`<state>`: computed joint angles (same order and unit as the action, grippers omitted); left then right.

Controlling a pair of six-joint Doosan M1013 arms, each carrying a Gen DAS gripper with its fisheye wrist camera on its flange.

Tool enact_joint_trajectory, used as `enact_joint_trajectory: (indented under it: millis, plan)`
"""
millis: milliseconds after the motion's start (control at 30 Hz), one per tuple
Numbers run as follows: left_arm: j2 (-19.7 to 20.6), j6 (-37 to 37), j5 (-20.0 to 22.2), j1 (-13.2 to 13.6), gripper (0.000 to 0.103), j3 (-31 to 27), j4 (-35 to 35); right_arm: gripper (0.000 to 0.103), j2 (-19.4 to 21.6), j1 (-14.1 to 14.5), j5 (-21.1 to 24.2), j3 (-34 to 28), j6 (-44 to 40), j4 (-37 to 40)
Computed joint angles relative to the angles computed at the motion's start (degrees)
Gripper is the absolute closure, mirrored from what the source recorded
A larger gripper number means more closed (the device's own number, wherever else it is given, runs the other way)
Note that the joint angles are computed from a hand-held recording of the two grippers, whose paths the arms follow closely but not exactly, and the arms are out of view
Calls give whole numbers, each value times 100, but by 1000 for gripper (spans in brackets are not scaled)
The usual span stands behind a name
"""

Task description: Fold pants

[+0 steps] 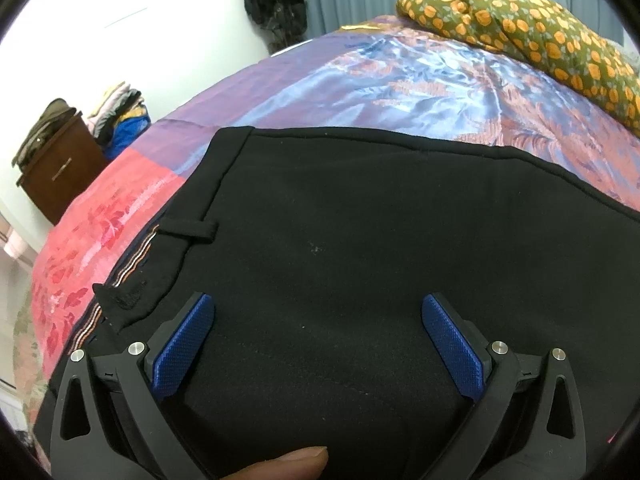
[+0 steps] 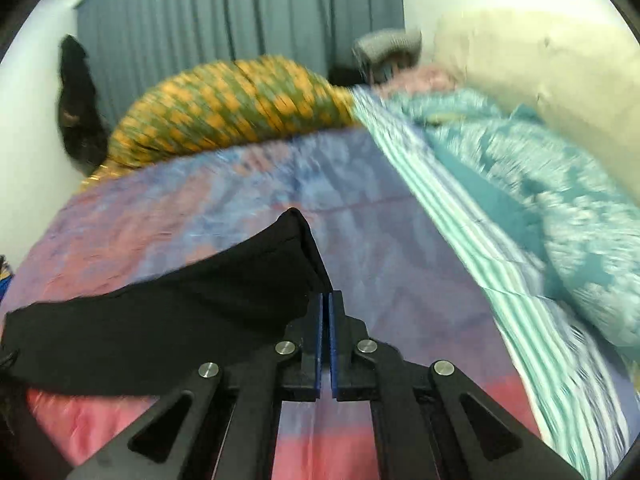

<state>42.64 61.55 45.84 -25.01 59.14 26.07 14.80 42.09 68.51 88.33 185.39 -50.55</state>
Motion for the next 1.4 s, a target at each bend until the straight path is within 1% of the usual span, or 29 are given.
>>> enact_joint_trajectory:
  millis: [33, 133, 167, 200, 233, 267, 300, 333, 367, 400, 433, 467, 500, 533, 567, 600, 633, 667, 733, 767, 833, 867, 933, 967, 1000, 1133, 1233, 1300, 1400]
  plan:
    - [20, 44, 97, -5, 0, -59, -24, 101, -31, 233, 177, -34, 106, -129]
    - [151, 412, 929, -24, 1, -522, -289, 101, -40, 954, 836, -137, 447, -344]
    - [128, 560, 1083, -6, 1, -576, -506, 101, 16, 1230, 1175, -201, 601, -326]
    - [49, 654, 1083, 20, 1, -517, -722, 101, 71, 1405, 1452, -253, 708, -260]
    - [-112, 771, 986, 59, 1, -342, -1034, 102, 188, 1586, 1958, -352, 893, -47]
    - [-271, 940, 873, 97, 1, -152, -1345, 101, 288, 1645, 2373, -446, 1016, 211]
    - [-447, 1194, 786, 137, 1, 71, -1672, 91, 402, 1687, 2880, -563, 1259, 718]
    - [-569, 1358, 766, 149, 1, 232, -1827, 83, 441, 1688, 3161, -600, 1557, 1166]
    - [-694, 1489, 741, 155, 1, 406, -1908, 67, 439, 1731, 3325, -593, 2023, 1468]
    - [-808, 1581, 687, 156, 1, 574, -1940, 60, 433, 1854, 3442, -590, 2627, 1471]
    - [-1000, 1654, 525, 150, 1, 883, -1909, 57, 463, 1968, 3572, -639, 3010, 1363]
    - [-1113, 1658, 418, 144, 1, 1071, -1837, 54, 527, 2048, 3694, -754, 3168, 1285]
    - [-1221, 1641, 312, 134, 1, 1262, -1741, 52, 612, 2100, 3720, -902, 3097, 1182]
    - [-1344, 1645, 178, 119, 1, 1496, -1645, 50, 707, 2139, 3669, -1052, 2965, 1053]
    - [-1404, 1667, 109, 110, 1, 1621, -1610, 44, 809, 2177, 3537, -1191, 2864, 896]
    - [-1439, 1706, 85, 95, 1, 1702, -1585, 36, 859, 2188, 3312, -1239, 2802, 760]
    - [-1467, 1750, 66, 62, 1, 1776, -1536, 35, 923, 2193, 3029, -1288, 2724, 651]
    - [-1487, 1772, -7, 40, 1, 1837, -1483, 35, 998, 2181, 2722, -1352, 2620, 579]
    - [-1536, 1849, -288, -6, 1, 2004, -1330, 35, 1125, 2144, 1830, -1388, 2486, 381]
    - [-1535, 1878, -374, -41, 1, 2068, -1202, 35, 1211, 2129, 1614, -1449, 2426, 322]
    - [-1544, 1918, -567, -55, 0, 2208, -1117, 35, 1429, 2052, 1301, -1682, 1944, 411]
    - [-1612, 1924, -924, -5, 0, 2385, -1246, 35, 1546, 1994, 1176, -1843, 1525, 512]
    - [-1693, 2128, -1433, 109, 1, 2630, -1713, 34, 1683, 1936, 1143, -2006, 1038, 578]
    - [-1699, 2274, -1554, 144, 1, 2670, -1909, 34, 1752, 1899, 1175, -2089, 820, 646]
    - [-1698, 2324, -1582, 152, 1, 2673, -1975, 33, 1769, 1871, 1171, -2086, 784, 693]
    - [-1707, 2188, -1657, 108, 1, 2714, -1781, 32, 1776, 1744, 1116, -1978, 1073, 1064]
    - [-1723, 2190, -1732, 108, 1, 2765, -1789, 32, 1697, 1698, 866, -1768, 1480, 1405]
    - [-1734, 2197, -1767, 111, 1, 2796, -1800, 30, 1638, 1709, 760, -1631, 1785, 1390]
    - [-1718, 2184, -1782, 116, 1, 2779, -1776, 26, 1574, 1721, 625, -1500, 2019, 1302]
